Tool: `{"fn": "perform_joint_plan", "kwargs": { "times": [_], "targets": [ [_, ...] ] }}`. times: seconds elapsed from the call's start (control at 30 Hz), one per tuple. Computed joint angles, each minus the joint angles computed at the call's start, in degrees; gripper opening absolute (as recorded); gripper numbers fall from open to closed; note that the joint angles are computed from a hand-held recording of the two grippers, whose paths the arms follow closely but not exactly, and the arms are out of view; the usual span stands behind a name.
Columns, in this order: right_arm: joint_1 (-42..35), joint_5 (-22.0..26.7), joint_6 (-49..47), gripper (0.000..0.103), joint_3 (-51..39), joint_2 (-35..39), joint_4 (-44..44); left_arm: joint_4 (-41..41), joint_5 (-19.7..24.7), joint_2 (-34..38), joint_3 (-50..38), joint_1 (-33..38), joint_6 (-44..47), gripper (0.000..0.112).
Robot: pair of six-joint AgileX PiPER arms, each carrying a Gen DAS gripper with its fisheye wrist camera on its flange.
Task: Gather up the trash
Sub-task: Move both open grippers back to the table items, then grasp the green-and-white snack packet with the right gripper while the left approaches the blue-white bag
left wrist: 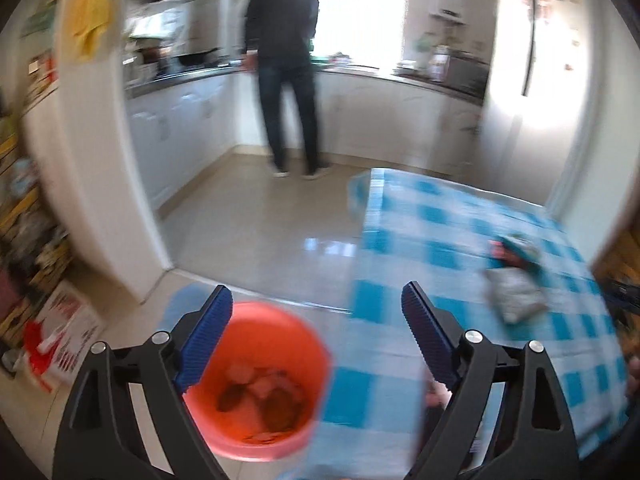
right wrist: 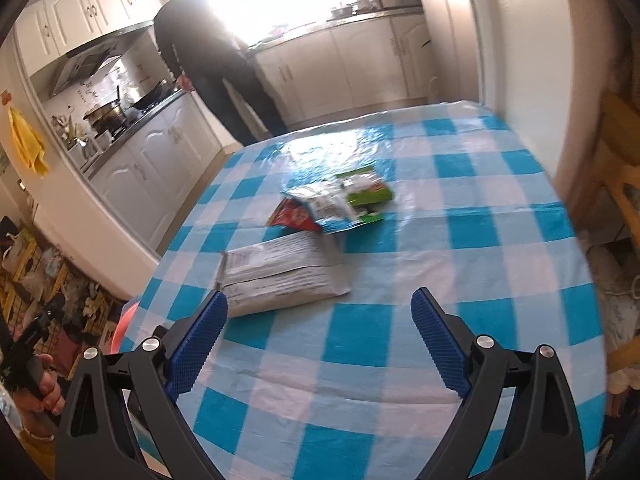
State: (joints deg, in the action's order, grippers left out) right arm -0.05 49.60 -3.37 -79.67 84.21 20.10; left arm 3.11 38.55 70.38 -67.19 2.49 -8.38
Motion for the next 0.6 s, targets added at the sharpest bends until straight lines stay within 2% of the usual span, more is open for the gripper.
{"fn": "perform_joint_plan", "kwargs": {
  "times": [0.1, 0.27, 0.47, 0.6],
  "targets": [
    [-2.02, 0.19, -1.36, 0.092, -0.87, 0.42, 0.57, -1.97, 0.08, 1.87, -2.00, -5.76, 0.98, 0.088],
    [-3.59, 0.11, -4.07, 0.092, -4.61, 5.37, 1.96, -3.47, -0.02, 7.26, -5.81, -13.45, 1.28, 0.089],
    [-2.94, -0.41, -5.79, 0.092, -13.16, 15.66, 0.79, -3.04, 2.41, 15.86, -13.06, -19.48, 0.74, 0.089],
    [-2.75, 1.83, -6.33, 0.092, -23.84, 24.75, 0.21, -3.77, 4.21, 21.01, -18.56, -21.46, 0.29, 0.089]
  ]
}}
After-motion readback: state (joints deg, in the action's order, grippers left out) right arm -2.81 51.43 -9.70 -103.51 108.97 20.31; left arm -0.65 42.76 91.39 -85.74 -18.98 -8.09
